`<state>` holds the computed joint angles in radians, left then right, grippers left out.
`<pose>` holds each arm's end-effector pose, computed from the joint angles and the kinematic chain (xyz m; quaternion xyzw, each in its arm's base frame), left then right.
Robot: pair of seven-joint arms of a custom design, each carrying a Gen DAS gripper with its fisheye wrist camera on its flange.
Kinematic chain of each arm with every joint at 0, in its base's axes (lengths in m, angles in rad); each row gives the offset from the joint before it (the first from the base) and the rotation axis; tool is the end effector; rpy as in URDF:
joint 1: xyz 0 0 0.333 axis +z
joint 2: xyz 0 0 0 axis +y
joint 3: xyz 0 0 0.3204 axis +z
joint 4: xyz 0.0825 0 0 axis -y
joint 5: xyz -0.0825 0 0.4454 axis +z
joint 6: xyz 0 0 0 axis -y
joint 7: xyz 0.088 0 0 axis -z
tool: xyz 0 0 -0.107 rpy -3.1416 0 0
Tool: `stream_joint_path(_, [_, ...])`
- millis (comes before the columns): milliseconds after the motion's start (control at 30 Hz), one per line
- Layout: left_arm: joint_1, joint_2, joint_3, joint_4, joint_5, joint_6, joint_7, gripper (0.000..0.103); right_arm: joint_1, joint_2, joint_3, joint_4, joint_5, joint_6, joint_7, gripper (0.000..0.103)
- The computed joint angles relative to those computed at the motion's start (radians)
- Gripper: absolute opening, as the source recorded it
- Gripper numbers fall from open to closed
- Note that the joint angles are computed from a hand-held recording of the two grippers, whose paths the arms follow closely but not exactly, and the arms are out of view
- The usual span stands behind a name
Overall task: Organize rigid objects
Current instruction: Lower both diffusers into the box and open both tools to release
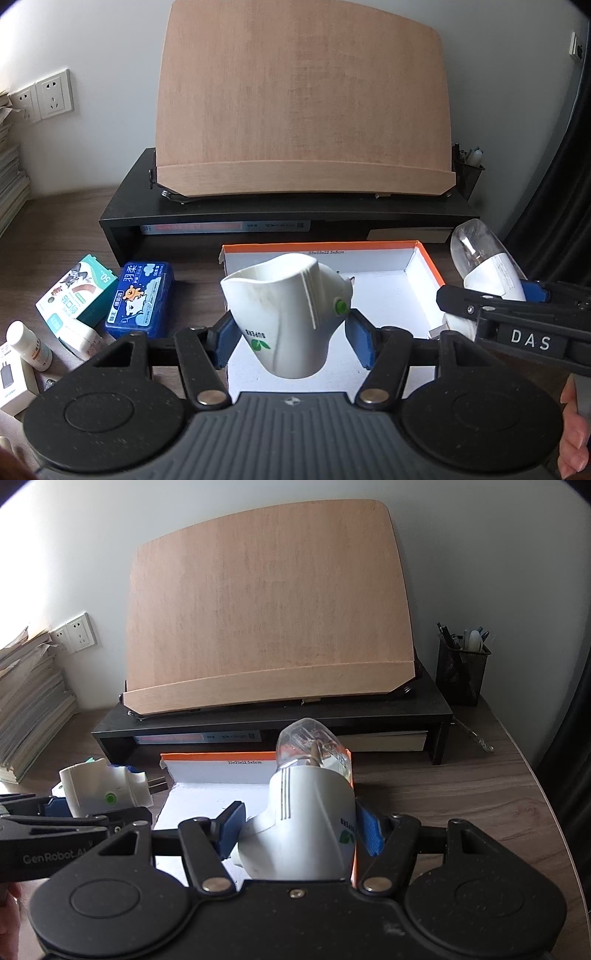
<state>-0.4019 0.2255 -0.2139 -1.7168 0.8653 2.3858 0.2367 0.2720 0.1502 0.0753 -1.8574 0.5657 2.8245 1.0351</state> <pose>0.6006 -0.4025 0.4893 -0.7202 0.5756 -0.2645 0.2829 0.6709 0.2115 0.5076 -0.7573 0.4956 -0.1720 0.3890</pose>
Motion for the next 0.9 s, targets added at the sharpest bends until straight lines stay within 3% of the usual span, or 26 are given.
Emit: stream_joint_path(900, [0.007, 0.019, 0.007, 0.008, -0.030, 0.004, 0.032, 0.063, 0.027, 0.082, -0.014, 0.089, -0.136, -0.046, 0.085, 0.077])
